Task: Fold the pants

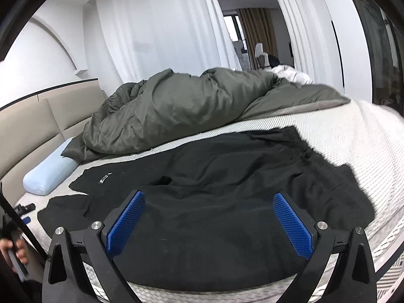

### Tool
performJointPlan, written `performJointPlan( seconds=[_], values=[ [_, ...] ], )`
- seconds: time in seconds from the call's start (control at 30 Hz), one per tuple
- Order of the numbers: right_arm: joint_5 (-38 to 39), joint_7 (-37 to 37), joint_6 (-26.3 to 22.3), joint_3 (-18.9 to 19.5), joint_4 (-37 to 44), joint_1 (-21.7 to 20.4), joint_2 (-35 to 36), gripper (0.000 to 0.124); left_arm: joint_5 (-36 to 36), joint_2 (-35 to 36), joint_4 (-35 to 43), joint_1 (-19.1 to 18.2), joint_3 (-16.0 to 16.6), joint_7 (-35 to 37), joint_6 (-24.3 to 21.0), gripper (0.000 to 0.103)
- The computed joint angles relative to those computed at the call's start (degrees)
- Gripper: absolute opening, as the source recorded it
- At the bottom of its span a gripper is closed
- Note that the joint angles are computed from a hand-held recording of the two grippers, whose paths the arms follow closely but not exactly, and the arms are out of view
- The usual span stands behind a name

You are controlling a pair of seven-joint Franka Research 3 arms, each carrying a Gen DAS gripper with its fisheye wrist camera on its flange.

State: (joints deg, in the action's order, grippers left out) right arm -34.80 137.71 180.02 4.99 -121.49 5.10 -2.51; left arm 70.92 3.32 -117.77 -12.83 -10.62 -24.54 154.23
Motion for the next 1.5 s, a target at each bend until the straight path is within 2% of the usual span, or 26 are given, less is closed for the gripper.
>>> performJointPlan(
  seconds=[0.1,0.13,0.17,0.23,0.37,0.43,0.47,0.53,0.6,0.7,0.8,0.87,0.9,0.97,1.03,1.07,1.17,1.23,1.37,1.5],
  values=[
    [2.7,-3.3,0.2,-0.6,-2.2,-0.5,-1.9,0.103,-2.4,-0.7,-2.4,1.7,1.1,-1.0,3.8,0.102],
    [6.6,-6.2,0.4,-1.3,-3.3,0.1,-2.4,0.103,-2.7,-0.6,-2.9,2.4,1.5,-2.1,5.8,0.101],
    [13.4,-11.8,0.7,-3.5,-4.6,2.7,-2.9,0.103,-2.9,-0.4,-3.3,2.9,1.8,-2.8,7.3,0.1],
    [31.7,-26.6,0.5,-10.4,-6.4,11.1,-3.5,0.103,-3.4,0.8,-3.2,3.5,2.2,-3.2,9.6,0.095],
    [45.9,-35.5,0.0,-15.0,-8.6,15.5,-4.1,0.103,-9.1,4.0,-2.6,4.3,3.3,0.0,14.6,0.082],
    [52.3,-39.7,-0.3,-16.9,-9.7,17.1,-4.8,0.103,-10.9,5.2,-2.2,4.0,4.0,1.9,15.6,0.077],
    [54.2,-41.0,-0.5,-17.1,-10.1,17.1,-5.1,0.103,-12.7,6.4,-1.1,3.8,3.9,3.9,15.6,0.072],
    [56.7,-42.7,-1.3,-17.1,-10.8,16.2,-5.6,0.101,-15.3,7.6,-0.3,3.4,4.5,6.9,16.4,0.068],
    [61.2,-45.5,-2.4,-18.0,-11.0,16.5,-5.8,0.096,-18.6,9.0,1.1,2.8,4.9,9.1,16.8,0.068],
    [69.7,-51.7,-3.4,-19.9,-10.7,18.0,-5.7,0.094,-19.7,10.8,3.0,1.1,7.2,9.2,17.7,0.068],
    [81.2,-60.4,-4.4,-22.5,-9.5,20.2,-5.0,0.092,-22.0,12.6,5.5,0.1,7.8,11.7,15.8,0.066],
    [89.4,-66.4,-6.6,-23.8,-7.2,20.9,-3.3,0.087,-23.5,13.7,7.6,-0.5,8.0,14.0,12.9,0.056],
    [91.9,-67.9,-7.6,-23.8,-5.9,20.5,-2.2,0.084,-24.3,14.3,8.7,-0.7,8.0,14.8,11.6,0.052],
    [93.6,-68.3,-9.0,-23.1,-3.2,18.9,0.4,0.077,-24.2,15.3,10.4,-1.7,8.9,14.0,9.8,0.024],
    [93.1,-67.3,-10.1,-22.0,-0.6,17.3,2.7,0.063,-25.1,16.4,11.8,-1.7,9.2,13.7,9.2,0.006],
    [91.7,-65.2,-10.7,-21.6,0.2,16.4,3.4,0.046,-24.4,16.6,11.9,-2.1,10.0,12.1,9.7,0.003],
    [96.9,-67.4,-14.0,-19.9,2.0,13.5,4.2,0.022,-20.3,15.1,10.0,-3.6,12.5,6.6,11.0,0.0],
    [96.0,-67.7,-13.7,-18.5,0.8,12.3,3.0,0.018,-16.3,13.4,8.3,-4.0,13.3,2.7,11.2,0.0],
    [98.8,-69.4,-15.8,-15.9,-2.6,9.5,-1.0,0.016,-11.8,10.4,5.6,-2.3,11.9,-1.1,10.7,0.0],
    [98.1,-67.8,-13.7,-12.4,-7.2,7.0,-5.9,0.016,-6.4,5.8,0.5,-0.5,10.1,-4.9,11.0,0.0]
  ],
)
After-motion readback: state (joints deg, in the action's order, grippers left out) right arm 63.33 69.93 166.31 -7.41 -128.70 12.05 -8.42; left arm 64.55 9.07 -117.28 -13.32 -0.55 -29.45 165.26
